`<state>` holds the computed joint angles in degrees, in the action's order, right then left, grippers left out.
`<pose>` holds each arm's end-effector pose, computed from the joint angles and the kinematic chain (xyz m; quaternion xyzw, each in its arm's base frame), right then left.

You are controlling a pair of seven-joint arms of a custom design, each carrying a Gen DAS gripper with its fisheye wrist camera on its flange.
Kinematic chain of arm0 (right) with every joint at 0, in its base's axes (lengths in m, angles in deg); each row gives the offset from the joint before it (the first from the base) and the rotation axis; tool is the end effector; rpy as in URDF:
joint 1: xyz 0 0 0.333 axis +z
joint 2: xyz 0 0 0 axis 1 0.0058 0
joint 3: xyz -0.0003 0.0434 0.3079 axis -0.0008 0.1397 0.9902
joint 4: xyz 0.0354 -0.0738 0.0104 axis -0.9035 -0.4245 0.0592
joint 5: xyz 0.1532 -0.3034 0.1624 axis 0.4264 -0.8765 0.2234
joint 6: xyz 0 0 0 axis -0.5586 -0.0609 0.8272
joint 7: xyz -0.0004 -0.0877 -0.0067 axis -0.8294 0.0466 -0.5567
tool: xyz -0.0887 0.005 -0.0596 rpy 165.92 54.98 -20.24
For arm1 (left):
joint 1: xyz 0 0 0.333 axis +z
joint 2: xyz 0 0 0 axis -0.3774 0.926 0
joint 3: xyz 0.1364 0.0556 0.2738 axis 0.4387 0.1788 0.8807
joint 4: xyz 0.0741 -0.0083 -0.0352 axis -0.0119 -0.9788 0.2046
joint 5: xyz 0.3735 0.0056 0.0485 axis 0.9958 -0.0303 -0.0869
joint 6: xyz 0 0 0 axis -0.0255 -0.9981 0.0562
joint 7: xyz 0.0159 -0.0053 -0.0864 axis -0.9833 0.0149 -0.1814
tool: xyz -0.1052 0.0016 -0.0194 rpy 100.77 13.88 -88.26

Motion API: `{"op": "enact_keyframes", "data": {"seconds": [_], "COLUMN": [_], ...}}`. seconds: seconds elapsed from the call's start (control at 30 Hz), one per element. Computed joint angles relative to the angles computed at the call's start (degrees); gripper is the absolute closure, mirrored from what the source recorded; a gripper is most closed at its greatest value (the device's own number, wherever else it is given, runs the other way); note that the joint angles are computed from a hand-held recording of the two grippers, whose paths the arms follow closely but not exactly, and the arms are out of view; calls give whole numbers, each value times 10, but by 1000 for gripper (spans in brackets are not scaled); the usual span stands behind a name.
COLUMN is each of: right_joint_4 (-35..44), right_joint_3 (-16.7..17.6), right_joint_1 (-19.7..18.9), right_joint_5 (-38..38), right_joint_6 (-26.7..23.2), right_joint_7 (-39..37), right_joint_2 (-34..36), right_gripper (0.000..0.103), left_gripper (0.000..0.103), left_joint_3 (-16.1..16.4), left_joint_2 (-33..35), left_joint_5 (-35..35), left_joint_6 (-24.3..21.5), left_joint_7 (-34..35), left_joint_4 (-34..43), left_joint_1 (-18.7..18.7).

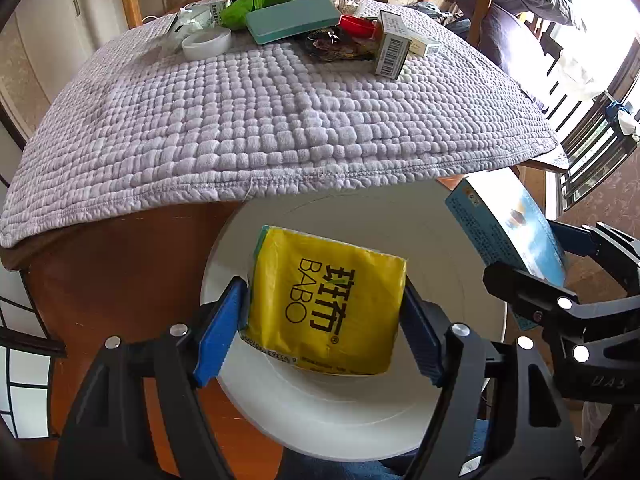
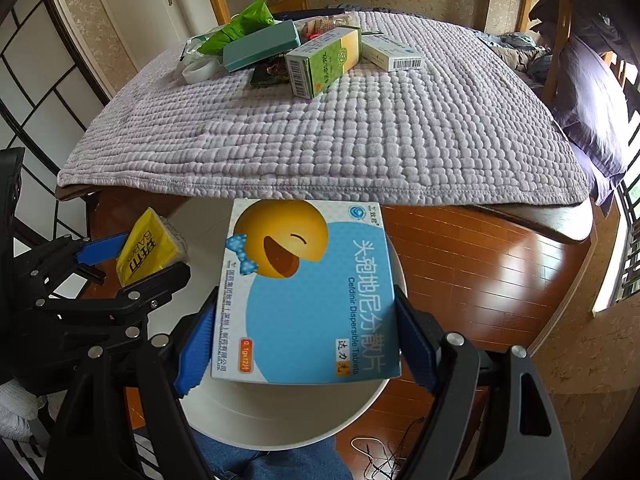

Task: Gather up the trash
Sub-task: 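Hold the blue box and yellow packet above the bin opening with both tools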

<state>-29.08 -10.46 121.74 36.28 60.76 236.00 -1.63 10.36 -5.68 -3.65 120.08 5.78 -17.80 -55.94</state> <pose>0.3633 0.3739 0.5670 -0.5795 0.7865 -0.1324 0.1674 0.4779 -0.5028 0.4929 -0.4294 0.8729 -0.2263 0.0488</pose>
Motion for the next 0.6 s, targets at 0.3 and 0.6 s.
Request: {"op": "enact_keyframes", "data": {"seconds": [0.3,0.6], "right_joint_4": [-10,-7], "right_joint_3": [-1,-6], "right_joint_1": [0,-1], "right_joint_5": [6,16], "right_joint_6": [14,23], "right_joint_7": [10,10], "right_joint_2": [3,17], "right_gripper": [25,25], "left_gripper": [27,27], "left_joint_3": [2,4], "left_joint_2": [-2,12], "left_joint_5": [8,15], "left_joint_6": [9,9], "left_joint_7": [-13,-17], "left_joint_4": [-15,-11], "left_joint_1": [-4,-9]}}
